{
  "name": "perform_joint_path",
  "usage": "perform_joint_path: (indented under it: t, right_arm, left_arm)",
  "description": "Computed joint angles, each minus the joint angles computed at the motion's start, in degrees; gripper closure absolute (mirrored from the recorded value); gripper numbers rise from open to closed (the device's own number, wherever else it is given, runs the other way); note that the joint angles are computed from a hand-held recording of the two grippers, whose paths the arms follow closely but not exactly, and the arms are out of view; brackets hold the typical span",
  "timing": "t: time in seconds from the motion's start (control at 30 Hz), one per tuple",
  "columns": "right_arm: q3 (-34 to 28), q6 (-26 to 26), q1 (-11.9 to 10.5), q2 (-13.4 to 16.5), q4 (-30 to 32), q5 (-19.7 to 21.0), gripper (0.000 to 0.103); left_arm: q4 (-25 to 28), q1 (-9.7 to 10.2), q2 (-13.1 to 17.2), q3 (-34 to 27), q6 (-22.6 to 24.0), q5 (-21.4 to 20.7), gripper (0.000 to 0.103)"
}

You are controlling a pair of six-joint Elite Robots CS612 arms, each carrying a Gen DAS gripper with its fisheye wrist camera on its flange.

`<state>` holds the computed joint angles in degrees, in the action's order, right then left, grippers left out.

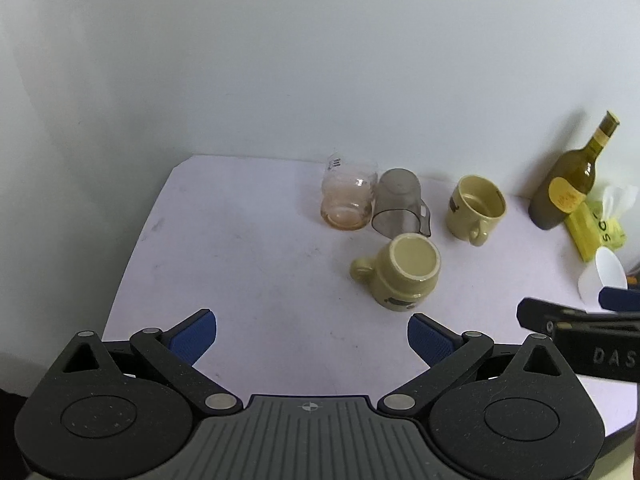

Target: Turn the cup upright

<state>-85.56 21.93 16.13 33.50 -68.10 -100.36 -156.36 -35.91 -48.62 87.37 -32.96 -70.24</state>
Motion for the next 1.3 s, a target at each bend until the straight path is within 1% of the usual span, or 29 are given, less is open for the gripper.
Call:
perform_joint_path:
  t: [0.07,0.23,0.53,0.73,1.3]
  right_arm:
    - [0.2,-0.4,0.1,0.1,-0.2,-0.1,0.0]
    - [0.6,-1.5,0.2,0.0,-0.8,0.6,0.0]
    - [1.9,-2.9,0.2,-0.6,-1.2,1.7,0.0]
    - [3.3,-3.9,0.5,-1.1,-1.5,1.5,0.001]
    - [5.0,-5.3,0.6,-1.9,-0.9,2.5,0.004]
  left_arm:
    - [-0.2,-0.05,0.1,-0.2,-0.1,0.7,0.0]
    - [0.6,-0.05,0.3,-0.5,-0.9,0.9,0.0]
    - [2.0,0.14,-0.3,-0.3,-3.0,1.6,0.0]
    - [2.9,0.33,-0.1,-0.5,-3.7,2.1,0.0]
    - [3.8,0.69,-0.2,-0.2,-5.3,1.8,0.0]
